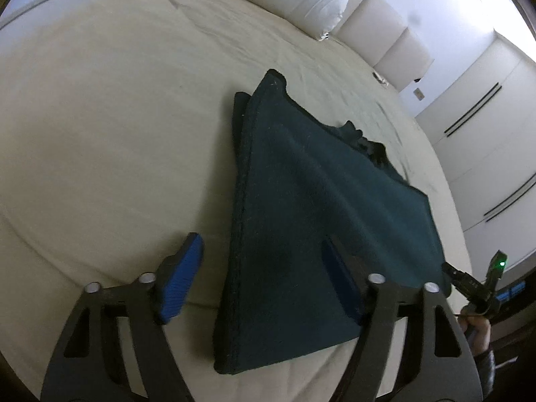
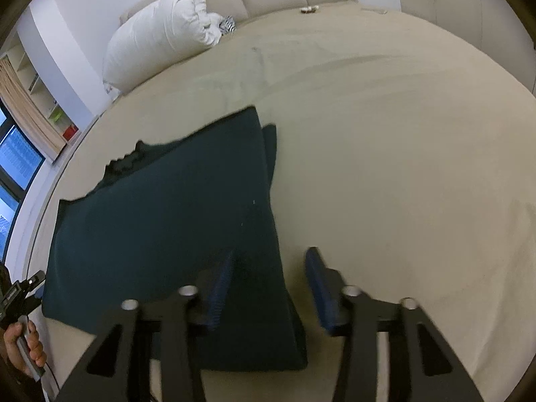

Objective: Fold small clothes

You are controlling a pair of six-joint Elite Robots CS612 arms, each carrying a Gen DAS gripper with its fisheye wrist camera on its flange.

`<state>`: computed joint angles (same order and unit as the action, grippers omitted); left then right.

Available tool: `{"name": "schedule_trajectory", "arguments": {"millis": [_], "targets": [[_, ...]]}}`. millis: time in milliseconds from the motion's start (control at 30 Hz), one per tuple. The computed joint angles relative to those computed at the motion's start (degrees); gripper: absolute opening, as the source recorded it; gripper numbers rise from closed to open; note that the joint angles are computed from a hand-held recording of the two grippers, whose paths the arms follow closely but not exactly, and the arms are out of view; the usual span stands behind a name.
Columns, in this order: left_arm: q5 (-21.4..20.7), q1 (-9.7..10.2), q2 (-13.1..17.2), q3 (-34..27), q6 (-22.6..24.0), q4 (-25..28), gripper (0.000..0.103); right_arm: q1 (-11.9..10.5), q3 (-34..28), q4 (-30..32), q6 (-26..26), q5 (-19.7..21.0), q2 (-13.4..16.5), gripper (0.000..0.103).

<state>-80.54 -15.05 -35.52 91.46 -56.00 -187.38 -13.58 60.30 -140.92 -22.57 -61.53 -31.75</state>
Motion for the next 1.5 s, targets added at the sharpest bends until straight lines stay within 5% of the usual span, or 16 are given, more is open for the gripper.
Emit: {"name": "schedule_trajectory", "arguments": {"millis": [67,133,367,867,1067,1500], "targets": [[-1.1,0.16,-0.2,0.5,-0.2,-0.1,0.043,-0.2,0.4,0.1,-0.1,0.3,-0.2,0.032],[-1.1,0.02,-0.8,1.3,-0.1,0.3,0.033,-0.3,0.6,0.6,0.0,1.0,-0.2,0.026],[1.3,-0.87,-1.9,2.7,1.0,1.5,0.013,-0.3,2.2,-1.7,-0.1,0.9,-1.0,0.011],[3.7,-2.33,-3.2,5.2,1.3,0.7,0.010,-1.1,2.8,-1.0,1.8,2.6,-0.9,0.007],[5.6,-3.03,-2.9,6.5,2.2,-3.9,0.010,-1.1,4.7,-4.6,1.5,3.2,-1.6,0.007],[4.5,-2.78,-2.0,6.3,1.5,-2.8,0.010,-1.8,4.6,-4.1,3.1,4.0,-0.9,0.006]]}}
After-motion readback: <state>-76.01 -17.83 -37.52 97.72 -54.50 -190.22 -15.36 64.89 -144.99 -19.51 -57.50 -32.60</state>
